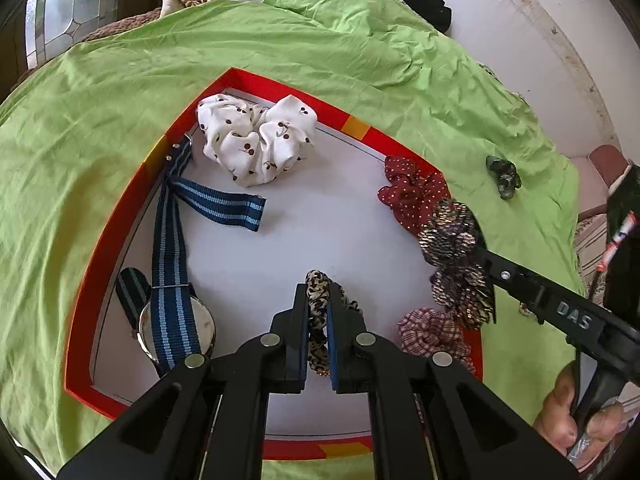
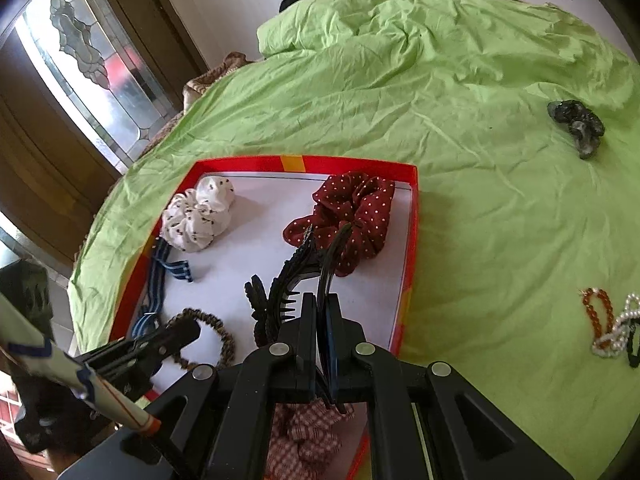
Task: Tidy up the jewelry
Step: 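Carry the leopard clip and black claw clip over the red tray and open both tools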
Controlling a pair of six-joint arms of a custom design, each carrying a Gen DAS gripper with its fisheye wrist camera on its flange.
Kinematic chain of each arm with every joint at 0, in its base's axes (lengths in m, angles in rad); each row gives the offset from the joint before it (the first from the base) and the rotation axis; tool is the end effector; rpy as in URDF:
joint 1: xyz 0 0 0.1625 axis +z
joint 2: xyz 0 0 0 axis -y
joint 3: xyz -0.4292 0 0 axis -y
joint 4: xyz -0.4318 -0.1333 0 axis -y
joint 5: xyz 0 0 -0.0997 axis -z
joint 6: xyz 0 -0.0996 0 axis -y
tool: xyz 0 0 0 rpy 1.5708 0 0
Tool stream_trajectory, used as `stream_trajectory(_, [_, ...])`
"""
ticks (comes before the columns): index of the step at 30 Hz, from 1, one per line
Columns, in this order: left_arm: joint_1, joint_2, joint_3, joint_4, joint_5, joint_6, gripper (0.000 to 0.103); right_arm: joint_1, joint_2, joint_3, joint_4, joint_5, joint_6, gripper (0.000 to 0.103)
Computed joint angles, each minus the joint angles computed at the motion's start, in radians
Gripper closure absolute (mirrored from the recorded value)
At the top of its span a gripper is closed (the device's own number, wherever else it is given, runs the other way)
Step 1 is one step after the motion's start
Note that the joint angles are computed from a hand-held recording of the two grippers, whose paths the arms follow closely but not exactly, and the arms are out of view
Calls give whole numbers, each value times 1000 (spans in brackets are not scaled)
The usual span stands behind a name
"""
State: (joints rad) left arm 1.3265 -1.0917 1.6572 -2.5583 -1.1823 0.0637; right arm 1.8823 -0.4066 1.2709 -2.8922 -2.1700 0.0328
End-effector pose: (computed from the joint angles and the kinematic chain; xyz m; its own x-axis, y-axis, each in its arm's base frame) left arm -0.0012 -0.7120 0.2687 -0.9196 0.1295 -0.3709 0.2798 0.8787 -0.3868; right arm 0.3187 -0.7381 -0.0260 -0.8709 0.0119 0.4913 -0.2466 0.8542 -0.4577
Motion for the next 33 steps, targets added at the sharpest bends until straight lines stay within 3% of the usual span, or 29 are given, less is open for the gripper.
stream_trajectory(17, [-14,4,25,-79,108,1,95,-17,19,-16,15,-18,33,96])
stream_trajectory(30, [-14,2,26,-78,105,-5,81,-23,18,-14,18,-31,47,96])
stream_trajectory(33, [-14,-2,33,-97,99,-3,75,-24,11,-8,26,-20,59,82])
